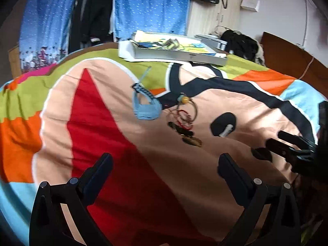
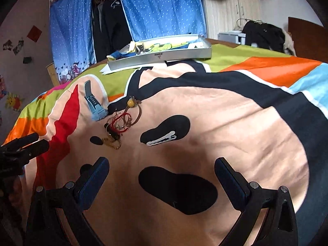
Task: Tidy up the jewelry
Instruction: 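Move both grippers back toward the remaining jewelry on the bedspread, then grasp the white hair clip with the right gripper while the left gripper grasps the gold chain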
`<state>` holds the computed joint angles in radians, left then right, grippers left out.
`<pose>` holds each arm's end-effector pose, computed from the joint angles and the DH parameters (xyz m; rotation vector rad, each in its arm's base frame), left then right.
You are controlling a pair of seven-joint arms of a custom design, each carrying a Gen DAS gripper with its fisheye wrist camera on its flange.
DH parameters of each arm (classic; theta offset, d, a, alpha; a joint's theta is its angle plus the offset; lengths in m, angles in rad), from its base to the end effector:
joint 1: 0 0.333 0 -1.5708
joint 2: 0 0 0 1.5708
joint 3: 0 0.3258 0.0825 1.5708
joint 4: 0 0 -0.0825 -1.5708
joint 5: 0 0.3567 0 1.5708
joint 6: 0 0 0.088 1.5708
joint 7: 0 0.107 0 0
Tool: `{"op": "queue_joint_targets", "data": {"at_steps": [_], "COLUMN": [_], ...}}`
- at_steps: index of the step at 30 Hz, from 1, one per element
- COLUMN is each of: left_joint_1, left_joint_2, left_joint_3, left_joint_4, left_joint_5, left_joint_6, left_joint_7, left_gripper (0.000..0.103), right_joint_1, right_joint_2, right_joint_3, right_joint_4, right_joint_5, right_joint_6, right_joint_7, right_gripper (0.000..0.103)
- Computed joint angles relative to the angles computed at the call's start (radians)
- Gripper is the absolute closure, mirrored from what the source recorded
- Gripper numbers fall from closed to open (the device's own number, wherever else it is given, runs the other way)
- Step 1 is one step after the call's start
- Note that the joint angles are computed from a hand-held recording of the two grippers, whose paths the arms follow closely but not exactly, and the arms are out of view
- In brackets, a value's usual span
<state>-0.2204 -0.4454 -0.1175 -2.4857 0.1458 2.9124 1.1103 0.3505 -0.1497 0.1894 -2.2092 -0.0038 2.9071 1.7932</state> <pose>0.3990 -0.1573 0.5708 -1.7546 1.7833 -0.9968 0.4480 0.2752 0.5665 -1.9036 1.3582 -0.4474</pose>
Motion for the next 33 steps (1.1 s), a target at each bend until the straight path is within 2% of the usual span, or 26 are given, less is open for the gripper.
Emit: {"op": "queue_joint_targets", "data": {"at_steps": [3,8,10,12,15,19,21,25,33], "left_joint_1": [-0.100,-0.196,-0.246,-0.269,-0.290,-0.271,-0.245,-0.182,-0.079], "left_joint_2": [0.039,0.124,0.166,0.205,0.264,0.327,0.353,0.395,0.427], "left_joint_3": [0.079,0.150,0.195,0.218,0.246,0.245,0.233,0.194,0.100], "left_joint_4": [0.037,0.117,0.160,0.200,0.269,0.355,0.391,0.445,0.489], "left_joint_5": [-0.071,-0.220,-0.325,-0.411,-0.550,-0.663,-0.675,-0.609,-0.513], "left_joint_6": [-0.002,-0.007,-0.024,-0.051,-0.119,-0.230,-0.287,-0.389,-0.473], "left_joint_7": [0.107,0.307,0.411,0.489,0.614,0.738,0.756,0.722,0.669], "left_gripper": [0.002,0.004,0.013,0.033,0.052,0.063,0.071,0.079,0.081], "right_joint_1": [0.029,0.046,0.047,0.041,0.030,0.014,0.009,0.000,-0.012], "right_joint_2": [0.014,0.044,0.063,0.081,0.110,0.161,0.189,0.240,0.293], "right_joint_3": [-0.034,-0.074,-0.086,-0.092,-0.096,-0.091,-0.086,-0.079,-0.072], "right_joint_4": [0.019,0.079,0.110,0.135,0.177,0.246,0.279,0.337,0.384], "right_joint_5": [0.089,0.219,0.281,0.330,0.401,0.440,0.457,0.473,0.498], "right_joint_6": [-0.001,-0.060,-0.093,-0.119,-0.160,-0.235,-0.265,-0.313,-0.338], "right_joint_7": [-0.086,-0.264,-0.339,-0.399,-0.482,-0.557,-0.585,-0.620,-0.628], "right_gripper": [0.000,0.000,0.000,0.000,0.000,0.007,0.009,0.018,0.021]}}
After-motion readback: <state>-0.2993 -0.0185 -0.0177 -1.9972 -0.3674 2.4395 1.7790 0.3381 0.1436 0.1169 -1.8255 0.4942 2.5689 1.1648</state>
